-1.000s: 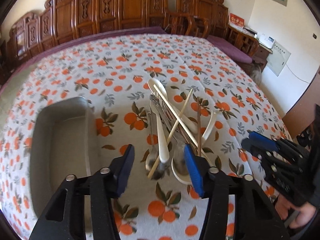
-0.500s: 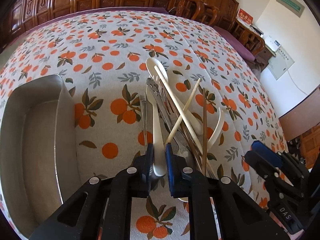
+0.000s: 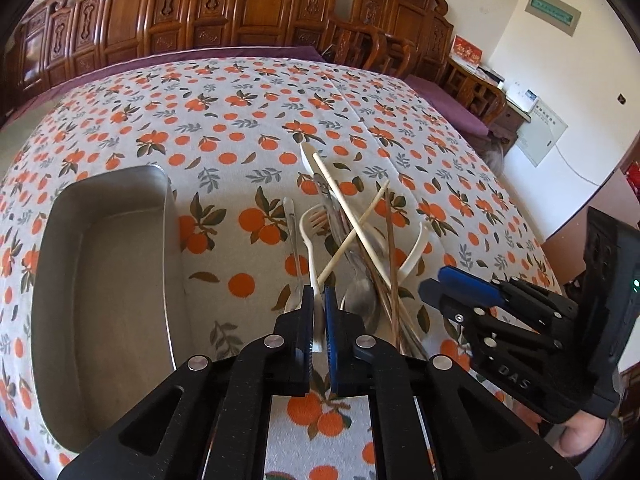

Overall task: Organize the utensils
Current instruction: 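Grasp a fork with the left gripper while the right gripper closes on a wooden chopstick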

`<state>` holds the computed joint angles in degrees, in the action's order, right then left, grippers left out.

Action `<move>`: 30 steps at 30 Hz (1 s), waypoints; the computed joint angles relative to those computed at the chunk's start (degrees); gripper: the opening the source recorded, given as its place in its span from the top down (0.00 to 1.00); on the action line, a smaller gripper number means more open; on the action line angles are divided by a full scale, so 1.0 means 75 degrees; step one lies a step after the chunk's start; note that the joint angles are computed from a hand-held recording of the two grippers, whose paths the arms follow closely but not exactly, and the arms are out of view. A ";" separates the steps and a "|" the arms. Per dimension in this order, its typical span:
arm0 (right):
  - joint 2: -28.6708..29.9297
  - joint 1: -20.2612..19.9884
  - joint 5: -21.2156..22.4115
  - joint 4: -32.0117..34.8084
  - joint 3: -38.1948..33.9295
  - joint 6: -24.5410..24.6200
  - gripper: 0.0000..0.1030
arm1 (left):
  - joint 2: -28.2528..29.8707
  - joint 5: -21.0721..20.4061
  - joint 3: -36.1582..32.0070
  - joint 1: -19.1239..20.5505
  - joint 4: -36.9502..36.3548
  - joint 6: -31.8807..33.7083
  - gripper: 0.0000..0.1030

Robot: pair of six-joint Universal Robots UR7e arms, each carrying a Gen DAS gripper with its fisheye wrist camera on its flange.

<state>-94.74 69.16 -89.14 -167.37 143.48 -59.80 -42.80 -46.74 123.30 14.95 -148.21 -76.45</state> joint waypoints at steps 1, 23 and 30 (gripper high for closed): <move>0.0028 0.0023 -0.0028 -0.0023 0.0014 0.0007 0.69 | -0.0015 0.0072 0.0066 -0.0065 -0.0055 -0.0029 0.96; 0.0690 0.0358 -0.0798 -0.0465 0.0044 0.0512 0.78 | -0.0511 0.1014 0.0380 -0.0890 0.0747 -0.0632 0.96; 0.0488 0.0228 -0.0718 -0.0217 -0.0033 0.0633 0.90 | -0.0729 0.1141 0.0432 -0.1079 0.1287 -0.0959 0.96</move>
